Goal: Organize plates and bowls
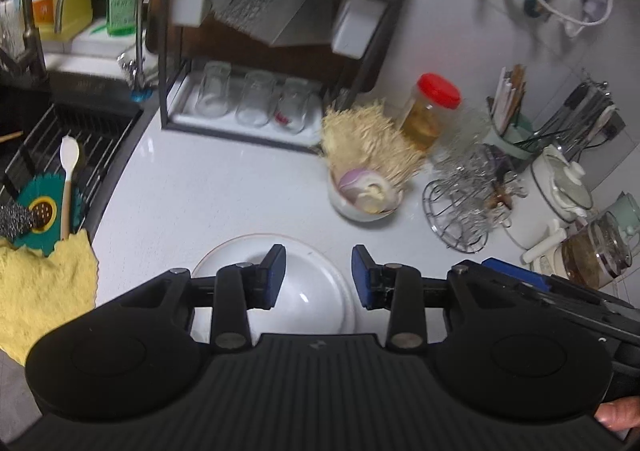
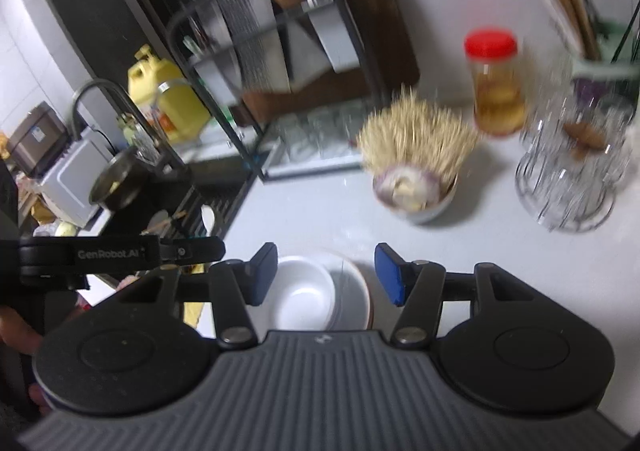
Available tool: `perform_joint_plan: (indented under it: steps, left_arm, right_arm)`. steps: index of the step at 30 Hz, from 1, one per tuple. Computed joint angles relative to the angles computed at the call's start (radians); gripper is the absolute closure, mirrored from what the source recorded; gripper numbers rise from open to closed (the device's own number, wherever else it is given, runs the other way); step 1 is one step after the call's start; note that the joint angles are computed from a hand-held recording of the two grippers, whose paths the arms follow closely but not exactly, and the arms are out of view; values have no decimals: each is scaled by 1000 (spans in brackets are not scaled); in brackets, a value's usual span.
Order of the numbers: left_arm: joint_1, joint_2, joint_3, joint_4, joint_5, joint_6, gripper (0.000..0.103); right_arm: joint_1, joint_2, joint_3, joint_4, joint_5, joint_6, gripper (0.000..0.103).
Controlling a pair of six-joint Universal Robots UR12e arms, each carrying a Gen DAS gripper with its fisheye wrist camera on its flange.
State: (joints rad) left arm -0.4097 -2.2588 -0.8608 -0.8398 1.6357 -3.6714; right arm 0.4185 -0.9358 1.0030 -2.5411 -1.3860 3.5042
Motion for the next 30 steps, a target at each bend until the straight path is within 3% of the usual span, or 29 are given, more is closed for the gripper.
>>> perform_joint_plan:
  steps: [7, 14, 25, 30]
  left_arm:
    - [-50, 30, -19, 77, 105, -2, 61]
    - [-97, 71, -77, 131, 166, -33, 61]
    - [-167, 142, -198, 154, 283, -80, 47]
    - [-190, 172, -250, 165, 293, -104, 45]
  right_arm:
    - [-2, -80, 121, -166, -33, -34, 46]
    - [-5, -169, 261, -306, -83, -43, 46]
    - [-4, -266, 419, -410, -82, -93, 46]
    - [1, -299, 472, -431, -77, -124, 46]
